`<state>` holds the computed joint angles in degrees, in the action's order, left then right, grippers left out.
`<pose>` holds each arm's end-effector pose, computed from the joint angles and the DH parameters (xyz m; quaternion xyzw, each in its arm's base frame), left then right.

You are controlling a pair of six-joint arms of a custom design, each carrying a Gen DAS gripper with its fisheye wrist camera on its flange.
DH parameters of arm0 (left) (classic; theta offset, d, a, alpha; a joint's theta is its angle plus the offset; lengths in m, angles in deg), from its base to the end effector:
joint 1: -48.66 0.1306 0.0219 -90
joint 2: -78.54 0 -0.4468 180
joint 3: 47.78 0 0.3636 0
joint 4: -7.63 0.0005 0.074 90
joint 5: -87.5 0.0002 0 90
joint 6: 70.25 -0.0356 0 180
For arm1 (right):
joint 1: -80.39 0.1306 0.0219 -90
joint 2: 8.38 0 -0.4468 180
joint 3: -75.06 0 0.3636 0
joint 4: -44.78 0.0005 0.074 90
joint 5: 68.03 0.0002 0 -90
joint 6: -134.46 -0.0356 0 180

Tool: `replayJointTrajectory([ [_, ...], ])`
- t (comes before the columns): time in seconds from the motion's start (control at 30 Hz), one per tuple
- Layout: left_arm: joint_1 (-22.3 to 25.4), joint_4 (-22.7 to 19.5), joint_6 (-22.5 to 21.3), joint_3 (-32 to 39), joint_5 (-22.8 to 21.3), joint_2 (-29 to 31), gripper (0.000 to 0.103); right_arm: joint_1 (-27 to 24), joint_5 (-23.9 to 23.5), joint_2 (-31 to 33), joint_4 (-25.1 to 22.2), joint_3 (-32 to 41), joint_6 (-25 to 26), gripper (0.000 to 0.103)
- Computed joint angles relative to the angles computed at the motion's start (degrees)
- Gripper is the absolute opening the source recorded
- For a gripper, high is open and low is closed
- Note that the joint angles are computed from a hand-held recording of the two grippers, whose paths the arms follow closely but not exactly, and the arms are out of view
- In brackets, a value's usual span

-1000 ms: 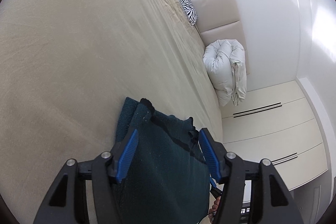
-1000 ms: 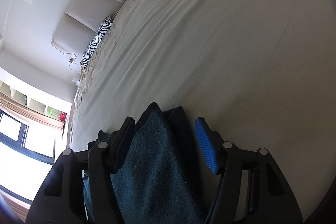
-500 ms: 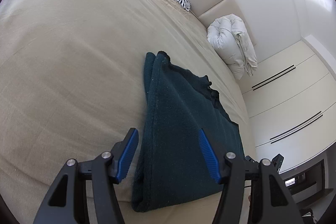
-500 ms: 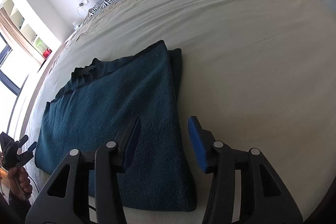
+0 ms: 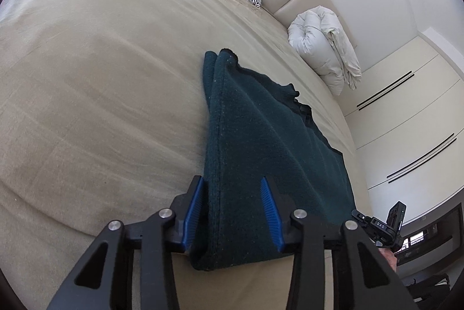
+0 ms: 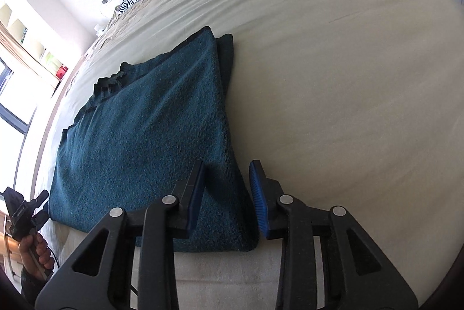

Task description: Fold small clothes

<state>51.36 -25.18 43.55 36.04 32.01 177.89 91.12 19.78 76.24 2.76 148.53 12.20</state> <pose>0.5138 0.0035 0.3968 -0.1019 0.8930 -0.3347 0.2831 0.3951 0.0757 0.4173 0.1713 0.9331 0.1326 0.2872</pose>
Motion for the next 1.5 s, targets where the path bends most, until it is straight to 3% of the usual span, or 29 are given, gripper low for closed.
replayJointTrajectory([
  [0.1,-0.04,-0.87,-1.23,0.11,-0.65,-0.03,0.018,1.1,2.57,-0.27,-0.84,0.67,0.9,0.009],
  [0.3,0.05,-1.5,-2.15,0.26,-1.11,0.15,0.011,2.86,5.94,-2.05,-0.79,0.34,0.08,0.008],
  [0.93,0.68,-2.76,-3.38,1.18,-0.26,1.54,0.01,1.5,1.65,-7.37,2.72,-5.63,-6.67,0.007],
  [1.17,0.75,-2.54,-3.63,0.86,0.04,1.58,0.01,3.46,3.83,-7.94,0.88,-4.27,-5.71,0.007],
  [1.5,1.52,-3.93,-5.22,0.83,1.37,1.98,0.01,1.22,2.06,-8.52,1.98,-7.97,-7.21,0.004],
])
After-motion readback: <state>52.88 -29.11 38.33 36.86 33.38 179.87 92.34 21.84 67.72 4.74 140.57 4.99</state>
